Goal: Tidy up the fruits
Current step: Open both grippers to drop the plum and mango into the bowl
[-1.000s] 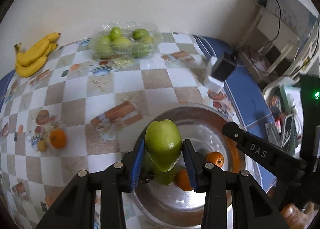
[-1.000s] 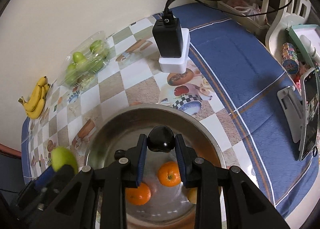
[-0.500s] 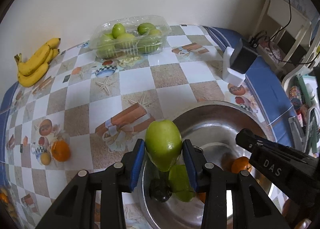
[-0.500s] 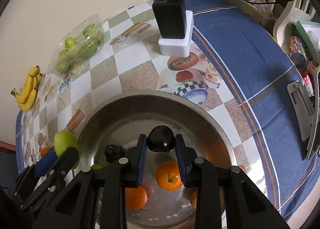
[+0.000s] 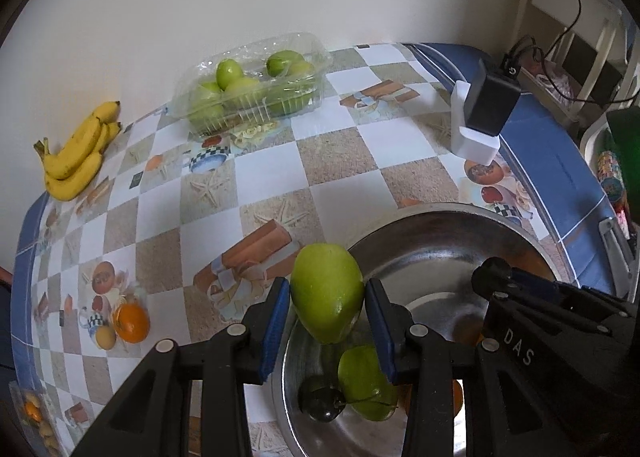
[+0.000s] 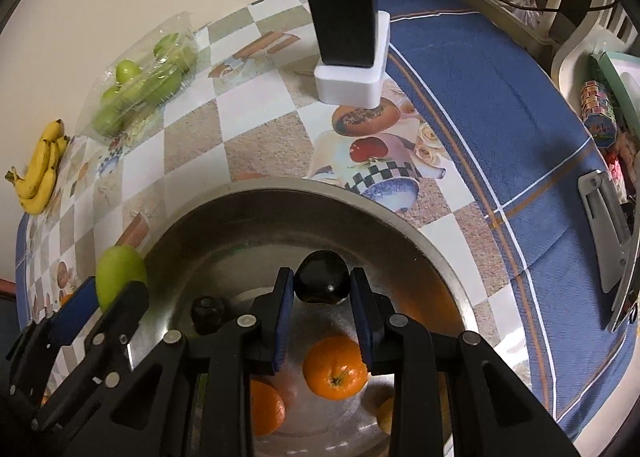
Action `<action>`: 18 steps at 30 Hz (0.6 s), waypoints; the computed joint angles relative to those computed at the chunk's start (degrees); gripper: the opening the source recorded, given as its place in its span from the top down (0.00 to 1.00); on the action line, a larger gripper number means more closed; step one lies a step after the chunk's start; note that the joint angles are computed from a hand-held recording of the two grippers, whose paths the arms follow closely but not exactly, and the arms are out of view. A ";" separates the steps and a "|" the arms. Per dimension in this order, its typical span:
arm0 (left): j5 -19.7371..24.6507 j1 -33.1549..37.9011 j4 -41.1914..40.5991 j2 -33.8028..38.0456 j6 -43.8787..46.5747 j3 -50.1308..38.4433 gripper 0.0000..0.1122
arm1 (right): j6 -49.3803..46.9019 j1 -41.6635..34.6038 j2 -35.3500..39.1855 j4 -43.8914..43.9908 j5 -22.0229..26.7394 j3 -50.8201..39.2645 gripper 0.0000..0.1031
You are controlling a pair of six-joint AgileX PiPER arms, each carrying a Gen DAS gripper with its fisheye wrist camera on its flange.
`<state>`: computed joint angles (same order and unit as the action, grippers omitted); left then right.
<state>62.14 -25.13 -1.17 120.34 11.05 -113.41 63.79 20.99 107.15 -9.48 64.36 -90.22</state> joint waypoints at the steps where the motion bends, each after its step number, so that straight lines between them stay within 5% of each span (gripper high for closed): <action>1: -0.18 -0.23 0.50 -0.08 -0.14 0.16 0.63 | -0.08 -0.16 -0.03 -0.01 -0.03 0.17 0.71; 7: 2.24 0.11 -1.16 0.85 -0.91 -1.61 0.63 | -0.29 -0.49 -0.12 0.62 0.25 0.24 0.70; 18: 3.64 0.33 -2.43 -0.03 -1.82 -3.35 0.54 | -0.89 -1.20 -1.80 1.39 0.99 -0.01 0.48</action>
